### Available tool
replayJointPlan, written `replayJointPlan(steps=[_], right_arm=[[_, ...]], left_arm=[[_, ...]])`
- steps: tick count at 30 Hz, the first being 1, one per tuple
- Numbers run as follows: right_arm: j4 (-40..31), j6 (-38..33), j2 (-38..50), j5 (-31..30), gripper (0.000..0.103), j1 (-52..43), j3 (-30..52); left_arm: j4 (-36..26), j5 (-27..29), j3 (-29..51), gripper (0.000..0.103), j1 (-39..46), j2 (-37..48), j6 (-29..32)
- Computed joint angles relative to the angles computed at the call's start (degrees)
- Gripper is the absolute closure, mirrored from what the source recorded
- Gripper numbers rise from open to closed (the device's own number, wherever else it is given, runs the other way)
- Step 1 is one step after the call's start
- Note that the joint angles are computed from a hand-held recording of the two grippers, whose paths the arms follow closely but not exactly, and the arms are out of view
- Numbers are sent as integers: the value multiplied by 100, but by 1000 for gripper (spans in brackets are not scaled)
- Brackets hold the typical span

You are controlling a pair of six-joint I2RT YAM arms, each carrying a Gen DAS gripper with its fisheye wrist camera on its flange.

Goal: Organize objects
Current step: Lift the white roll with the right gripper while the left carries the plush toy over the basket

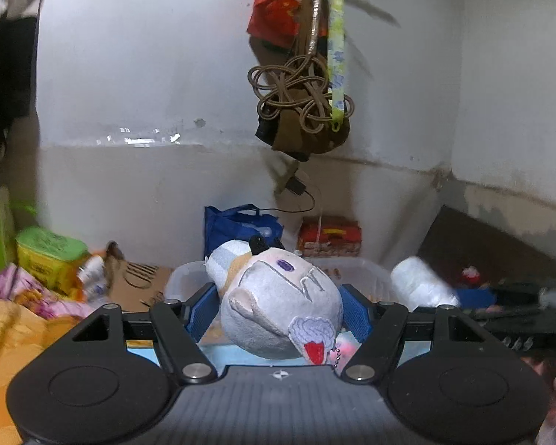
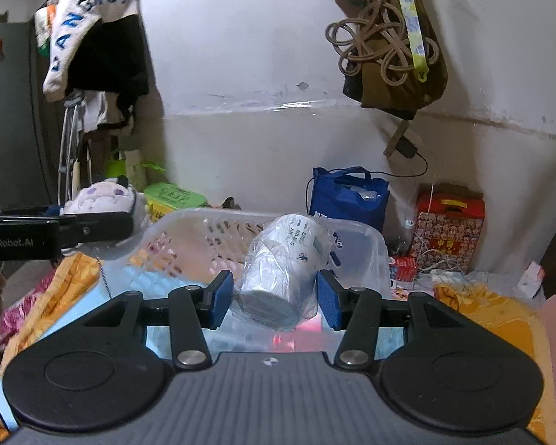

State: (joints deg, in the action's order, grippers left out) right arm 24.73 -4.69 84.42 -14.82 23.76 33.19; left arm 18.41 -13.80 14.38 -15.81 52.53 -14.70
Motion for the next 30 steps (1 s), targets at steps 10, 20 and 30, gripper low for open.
replayJointPlan(steps=[10,20,30], right_arm=[[-1284,-47,1213,318,50,128,1637],[-1177,-380,1745,935,50,405,1784],[-784,-266,1673,749,13,181,1667]], left_arm=[[181,72,1378,29,523,2387,-324],[-233,105,1856,28,662,3094,-248],[187,227,1616,12,705,2904,-251]])
